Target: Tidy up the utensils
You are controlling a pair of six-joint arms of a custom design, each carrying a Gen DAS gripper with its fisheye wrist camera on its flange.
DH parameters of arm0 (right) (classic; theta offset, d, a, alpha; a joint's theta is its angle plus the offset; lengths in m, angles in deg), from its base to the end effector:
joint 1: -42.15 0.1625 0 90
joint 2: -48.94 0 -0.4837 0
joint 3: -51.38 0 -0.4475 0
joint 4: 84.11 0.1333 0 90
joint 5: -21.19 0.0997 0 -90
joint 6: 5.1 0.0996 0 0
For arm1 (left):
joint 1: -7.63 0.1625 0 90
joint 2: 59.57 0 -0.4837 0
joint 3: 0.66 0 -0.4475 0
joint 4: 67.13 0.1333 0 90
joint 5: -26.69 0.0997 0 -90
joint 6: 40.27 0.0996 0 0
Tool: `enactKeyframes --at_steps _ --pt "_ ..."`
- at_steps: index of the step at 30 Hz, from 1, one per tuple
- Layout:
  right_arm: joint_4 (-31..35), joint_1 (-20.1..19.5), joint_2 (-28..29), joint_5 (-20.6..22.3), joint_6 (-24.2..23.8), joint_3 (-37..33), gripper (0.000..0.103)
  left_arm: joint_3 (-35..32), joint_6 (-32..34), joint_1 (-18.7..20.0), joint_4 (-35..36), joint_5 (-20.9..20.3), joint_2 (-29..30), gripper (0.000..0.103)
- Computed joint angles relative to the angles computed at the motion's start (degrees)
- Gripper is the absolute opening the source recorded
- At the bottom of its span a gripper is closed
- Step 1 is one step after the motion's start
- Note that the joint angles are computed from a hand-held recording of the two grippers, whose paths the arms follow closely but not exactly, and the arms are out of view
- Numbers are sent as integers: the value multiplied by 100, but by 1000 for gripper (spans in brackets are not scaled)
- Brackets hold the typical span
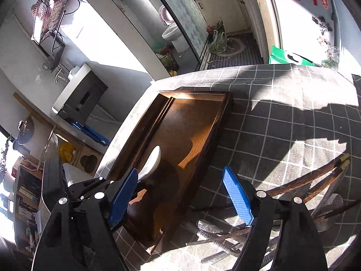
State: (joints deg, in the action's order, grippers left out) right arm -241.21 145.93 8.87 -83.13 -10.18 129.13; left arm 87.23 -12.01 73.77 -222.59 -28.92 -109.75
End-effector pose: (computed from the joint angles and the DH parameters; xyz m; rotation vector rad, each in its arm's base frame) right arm 0.3100 -0.8080 0.1652 0.3723 -2.8121 0.7692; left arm -0.1463 -0.7994 0.2340 0.9145 2.2993 -0.5797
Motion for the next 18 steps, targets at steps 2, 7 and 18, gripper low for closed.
enactKeyframes --at_steps 2,7,18 --pt "-318 -57 -404 -135 -52 449 82 -14 92 -13 26 45 14 17" --pt "-860 -273 -1171 -350 -73 1381 83 35 173 -20 69 -12 -32 57" --pt "-1415 -719 -1778 201 0 2433 83 488 575 -261 25 -1069 -390 71"
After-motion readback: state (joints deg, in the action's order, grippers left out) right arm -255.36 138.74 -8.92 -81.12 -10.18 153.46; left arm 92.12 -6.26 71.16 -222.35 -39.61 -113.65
